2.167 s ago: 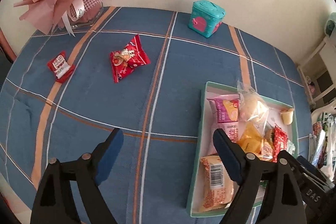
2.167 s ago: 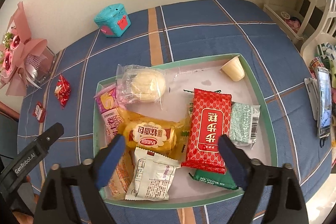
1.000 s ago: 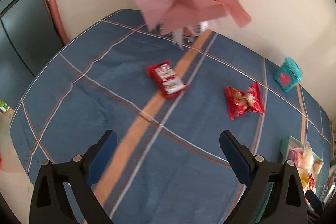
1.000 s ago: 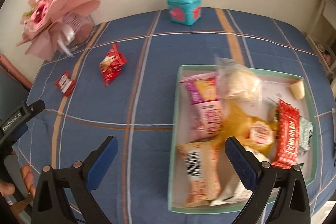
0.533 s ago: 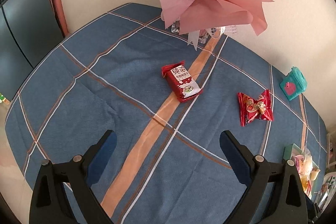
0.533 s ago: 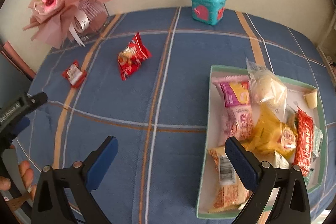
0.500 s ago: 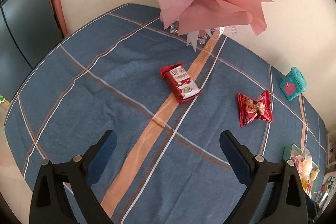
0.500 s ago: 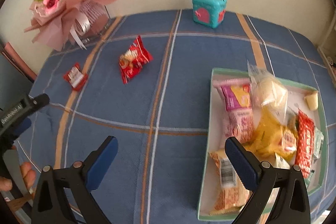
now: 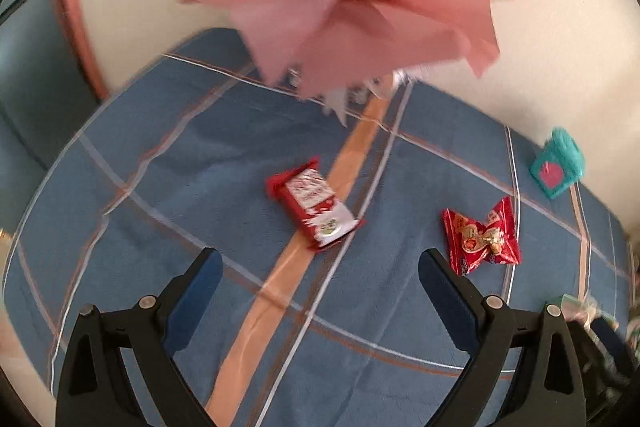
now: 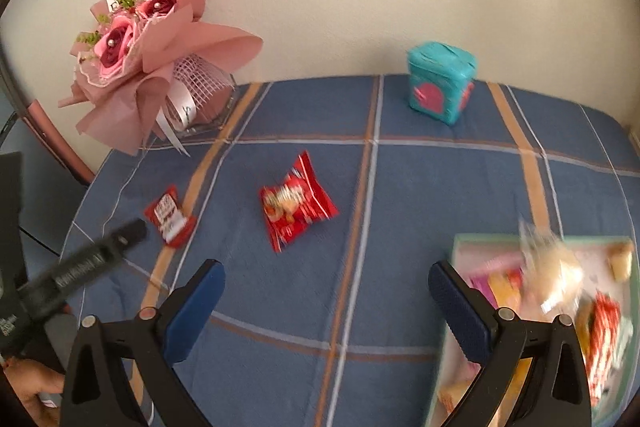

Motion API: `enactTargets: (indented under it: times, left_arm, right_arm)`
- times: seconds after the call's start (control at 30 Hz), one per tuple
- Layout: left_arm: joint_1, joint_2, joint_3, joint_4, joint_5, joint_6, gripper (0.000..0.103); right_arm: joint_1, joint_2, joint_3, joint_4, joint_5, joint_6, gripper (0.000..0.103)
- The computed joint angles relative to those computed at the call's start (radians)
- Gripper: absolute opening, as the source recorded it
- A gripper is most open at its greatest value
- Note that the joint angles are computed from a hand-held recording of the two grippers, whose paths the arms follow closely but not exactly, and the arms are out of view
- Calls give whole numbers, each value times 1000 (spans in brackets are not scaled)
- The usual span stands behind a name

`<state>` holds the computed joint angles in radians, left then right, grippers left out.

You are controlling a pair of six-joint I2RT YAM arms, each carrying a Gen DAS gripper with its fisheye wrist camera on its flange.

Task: Organize snacks
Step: 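Move both tools back over the remaining red snacks on the bed, then grasp the red milk biscuit pack with the left tool while the right grasps the red candy wrapper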

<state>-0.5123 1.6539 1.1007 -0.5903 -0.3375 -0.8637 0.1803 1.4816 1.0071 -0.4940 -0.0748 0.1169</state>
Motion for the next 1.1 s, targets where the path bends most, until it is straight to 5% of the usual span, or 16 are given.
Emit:
enactTargets:
  times: [0.17, 0.53, 0.73, 0.9, 1.03, 1.1]
  left_arm:
    - [101, 129, 67, 44, 105, 115, 98]
    - [242, 297, 142, 92, 243, 180, 91]
    - [252, 329, 156, 107, 244, 186, 73]
    - [234, 324, 162, 103, 235, 185, 42]
    - [202, 319, 169, 79, 220, 168, 41]
    - [182, 296, 148, 74, 218, 151, 41]
  right_arm:
    - [29, 200, 131, 22, 0, -33, 103]
    - [50, 513, 367, -30, -18, -65, 101]
    - [51, 560, 401, -40, -12, -68, 73]
    - [42, 550, 388, -44, -42, -60, 65]
    - [28, 500, 345, -47, -63, -61, 61]
    - [22, 470, 323, -53, -68, -65, 47]
